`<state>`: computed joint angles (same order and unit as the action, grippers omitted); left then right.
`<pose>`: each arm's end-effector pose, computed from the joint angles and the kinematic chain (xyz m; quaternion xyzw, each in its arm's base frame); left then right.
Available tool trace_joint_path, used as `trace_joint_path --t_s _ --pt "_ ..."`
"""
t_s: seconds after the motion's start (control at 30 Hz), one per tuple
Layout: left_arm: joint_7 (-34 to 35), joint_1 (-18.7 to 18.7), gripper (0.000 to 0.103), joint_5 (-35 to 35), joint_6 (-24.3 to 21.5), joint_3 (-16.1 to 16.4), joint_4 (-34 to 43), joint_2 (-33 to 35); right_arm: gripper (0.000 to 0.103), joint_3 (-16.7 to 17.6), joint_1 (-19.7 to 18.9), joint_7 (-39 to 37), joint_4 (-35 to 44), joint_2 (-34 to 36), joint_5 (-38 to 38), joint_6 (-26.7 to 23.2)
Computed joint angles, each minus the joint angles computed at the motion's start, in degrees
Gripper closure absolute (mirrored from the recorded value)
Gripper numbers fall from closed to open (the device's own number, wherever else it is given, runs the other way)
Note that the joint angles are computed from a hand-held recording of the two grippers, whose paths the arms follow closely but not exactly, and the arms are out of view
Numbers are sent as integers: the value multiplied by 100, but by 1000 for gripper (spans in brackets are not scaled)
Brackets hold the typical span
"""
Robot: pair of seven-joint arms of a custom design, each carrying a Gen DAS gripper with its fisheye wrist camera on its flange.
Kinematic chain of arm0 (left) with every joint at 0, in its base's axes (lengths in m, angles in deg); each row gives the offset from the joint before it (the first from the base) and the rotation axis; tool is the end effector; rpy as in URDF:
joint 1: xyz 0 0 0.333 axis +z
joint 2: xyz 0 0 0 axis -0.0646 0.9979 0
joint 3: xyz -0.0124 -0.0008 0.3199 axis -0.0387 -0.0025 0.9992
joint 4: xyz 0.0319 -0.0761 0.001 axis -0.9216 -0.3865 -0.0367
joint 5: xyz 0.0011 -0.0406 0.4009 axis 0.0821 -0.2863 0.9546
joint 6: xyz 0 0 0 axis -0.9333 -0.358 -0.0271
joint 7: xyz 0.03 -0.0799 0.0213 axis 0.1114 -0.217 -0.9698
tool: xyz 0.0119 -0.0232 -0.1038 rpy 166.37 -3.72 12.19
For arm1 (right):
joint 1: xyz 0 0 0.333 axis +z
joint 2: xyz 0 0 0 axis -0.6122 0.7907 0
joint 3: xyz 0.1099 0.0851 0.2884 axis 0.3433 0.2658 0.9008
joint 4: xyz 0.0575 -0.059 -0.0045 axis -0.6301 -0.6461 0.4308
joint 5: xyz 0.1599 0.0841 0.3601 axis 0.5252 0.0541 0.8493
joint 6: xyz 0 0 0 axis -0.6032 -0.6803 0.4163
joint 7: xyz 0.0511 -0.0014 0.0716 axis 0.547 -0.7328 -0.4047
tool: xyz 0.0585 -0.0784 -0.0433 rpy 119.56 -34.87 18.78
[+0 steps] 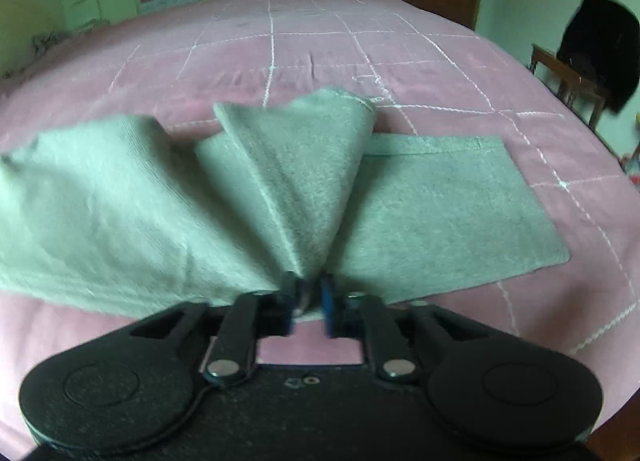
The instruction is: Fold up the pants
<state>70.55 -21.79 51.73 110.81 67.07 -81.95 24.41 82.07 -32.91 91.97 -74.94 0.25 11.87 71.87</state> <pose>0.6442 -0.2577 0.3878 -0.8649 0.3673 -0.2388 0.2451 0.7367 0.0450 0.4490 -0.7468 0.5700 -0.2199 0.2629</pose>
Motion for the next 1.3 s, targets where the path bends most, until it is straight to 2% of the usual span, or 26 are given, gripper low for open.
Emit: trace_joint_path --t_s 0.03,0.07,0.1,0.13,0.17,0.27,0.33,0.4,0.47,0.53,0.63,0.67,0.7,0.73,0.8,0.83,0.87,0.9,0.97,1.1,1.13,1.2,1.23,1.3 --pt "11 3 28 0 7 -1 -5 -3 54 -81 91 135 -73 -27 -172 270" --pt "12 4 28 2 12 1 -6 -4 44 39 33 10 -215 -88 -143 750" --pt "11 0 28 2 2 2 4 2 46 358 -173 -517 -266 -120 209 1089" --pt "8 -6 27 4 -13 2 19 11 48 508 -229 -956 -120 -62 379 1124" --pt "1 -19 27 10 -41 4 35 20 49 457 -147 -992 114 69 150 999" --pt "44 -29 27 -5 -103 -7 74 39 52 -18 374 -1146 1026 731 -619 693" --pt "102 -4 27 -53 -74 -20 65 28 58 -311 655 -1311 1569 1196 -1153 558" --pt "151 13 27 -82 -47 -22 53 19 97 -437 754 -1473 1881 1487 -1440 651" --pt "157 11 27 -66 -23 -11 36 11 99 -188 511 -1364 2095 1545 -1073 648" --pt "128 -8 27 -17 -20 7 30 14 99 -81 299 -748 2033 1429 -476 1081" --pt "46 -46 27 58 -53 22 46 31 99 478 -472 258 1445 919 942 1371" --pt "36 -52 27 74 -64 22 53 39 99 818 -877 375 1137 737 1525 1399" --pt "29 -59 26 86 -75 20 62 47 98 1094 -1227 314 911 635 2196 1323" --pt "48 -59 26 84 -87 14 75 56 98 1169 -1418 356 849 649 2464 1058" --pt "99 -44 26 37 -101 -4 90 58 95 825 -1346 926 846 761 2244 534" --pt "132 -33 26 9 -102 -11 94 57 95 806 -1403 971 896 814 2446 266" --pt "157 -26 26 -15 -105 -14 102 60 94 971 -1580 920 908 855 2809 163" --pt "154 -28 26 -20 -108 -10 104 61 86 1076 -1681 822 882 845 3127 250" --pt "125 -53 25 6 -141 4 123 74 80 919 -1547 861 846 831 3200 525" --pt "-15 -73 25 105 -95 34 69 31 87 773 -1455 1048 1113 1014 3086 312" --pt "-246 -111 25 228 -69 80 -24 -61 87 779 -1464 1006 1114 1000 3069 296" --pt "-1402 -301 25 1023 53 269 -399 -359 82 807 -1491 971 1195 1041 3065 203" --pt "-2113 -388 25 1464 -39 321 -613 -533 80 877 -1575 860 1074 935 3161 152" --pt "-3033 -412 27 1926 -252 287 -979 -819 77 1051 -1738 818 1183 1027 3140 131"
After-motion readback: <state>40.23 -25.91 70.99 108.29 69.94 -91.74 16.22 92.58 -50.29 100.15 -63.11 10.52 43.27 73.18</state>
